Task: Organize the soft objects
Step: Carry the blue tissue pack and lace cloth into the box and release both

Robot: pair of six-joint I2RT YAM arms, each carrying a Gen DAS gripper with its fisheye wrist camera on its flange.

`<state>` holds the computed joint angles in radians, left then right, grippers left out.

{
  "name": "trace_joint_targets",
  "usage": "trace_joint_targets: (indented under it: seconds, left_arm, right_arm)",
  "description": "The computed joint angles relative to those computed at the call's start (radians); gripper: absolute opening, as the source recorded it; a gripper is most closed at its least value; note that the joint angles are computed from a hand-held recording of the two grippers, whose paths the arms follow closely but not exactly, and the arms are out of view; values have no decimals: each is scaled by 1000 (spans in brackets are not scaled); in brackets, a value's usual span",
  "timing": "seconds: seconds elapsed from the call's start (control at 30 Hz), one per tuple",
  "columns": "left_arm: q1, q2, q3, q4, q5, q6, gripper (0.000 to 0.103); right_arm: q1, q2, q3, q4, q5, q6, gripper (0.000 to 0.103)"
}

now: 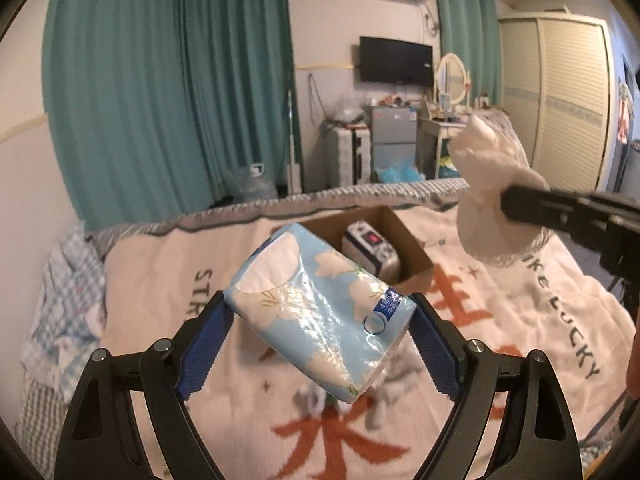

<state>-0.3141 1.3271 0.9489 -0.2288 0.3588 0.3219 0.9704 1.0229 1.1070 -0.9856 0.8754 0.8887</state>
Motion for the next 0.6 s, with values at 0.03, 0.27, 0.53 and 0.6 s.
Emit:
trace_joint_targets:
  seconds: [0.03,0.27,0.53,0.6]
  left_arm:
    - [-16,44,24,25,-16,-2,87]
    - [-79,364,214,124,-78,-8,87]
    - [-124,694,464,138,-115,12,87]
    - [-132,751,522,126,-116,16,87]
  right_arm:
    - [-56,-6,-8,52,-41,-70,8]
    - [-522,110,-104,422,-453,-451,8]
    - [-787,453,-95,701,-696,-602,8]
    - [-823,528,-77,746,-737,-619,8]
